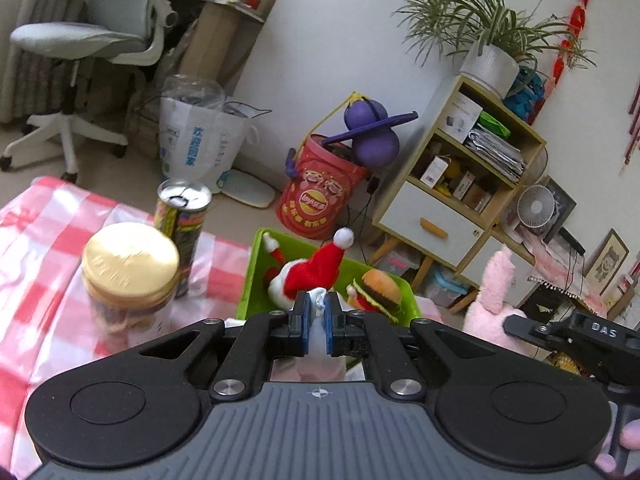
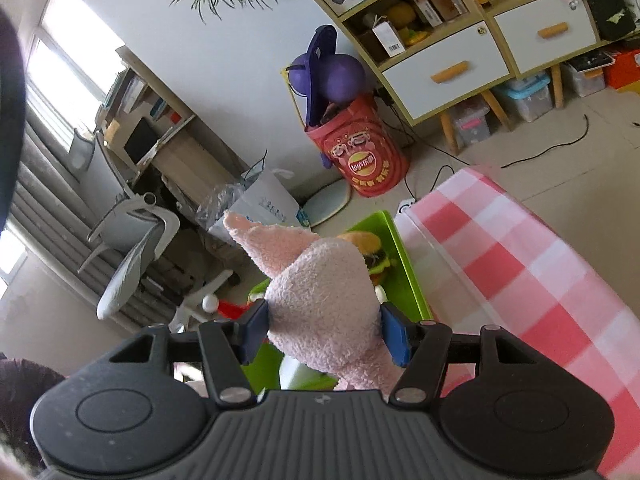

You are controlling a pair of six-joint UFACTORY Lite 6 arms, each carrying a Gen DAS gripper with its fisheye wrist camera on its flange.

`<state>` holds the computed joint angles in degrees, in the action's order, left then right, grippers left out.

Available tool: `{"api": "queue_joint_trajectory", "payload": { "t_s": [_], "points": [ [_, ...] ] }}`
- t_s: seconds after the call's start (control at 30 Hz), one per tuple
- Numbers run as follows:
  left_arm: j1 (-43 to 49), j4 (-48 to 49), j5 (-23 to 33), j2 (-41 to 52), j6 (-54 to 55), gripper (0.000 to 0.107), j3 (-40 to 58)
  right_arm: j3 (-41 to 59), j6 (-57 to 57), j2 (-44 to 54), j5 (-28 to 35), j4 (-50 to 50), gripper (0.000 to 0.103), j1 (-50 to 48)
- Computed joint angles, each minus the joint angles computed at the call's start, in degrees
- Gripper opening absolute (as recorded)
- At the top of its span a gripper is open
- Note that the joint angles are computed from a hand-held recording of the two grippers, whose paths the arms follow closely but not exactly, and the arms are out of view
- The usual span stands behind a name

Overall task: Organize soft objects
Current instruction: 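Carry the white cloth and pink plush into the green bin and open both grippers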

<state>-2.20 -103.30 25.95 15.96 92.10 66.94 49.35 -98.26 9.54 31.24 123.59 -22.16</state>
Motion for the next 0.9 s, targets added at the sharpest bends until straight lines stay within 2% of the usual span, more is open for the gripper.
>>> {"api": "queue_joint_trajectory", "payload": {
  "t_s": [0.33,0.47,0.7,0.9],
  "points": [
    [-3.01,-3.02,-0.55,10.52,2.16,0.003,12.55,13.35,-11.03,15.88,-0.81,11.69,0.033,4.05],
    [-4.58,-2.5,-3.3,16.26,3.31,0.003,17.31,16.77,-14.89,20.68,-1.16,15.51,0.033,5.46],
    [-5.95,2.92,-6.79,24.87,0.19,0.003,23.42,19.19,-19.13,25.44,0.41,19.84,0.033,5.98],
    [-6.71,15.02,-10.14,28.99,-9.94,0.003,27.23,20.6,-24.6,26.87,-3.74,25.04,0.033,7.32]
  ]
}}
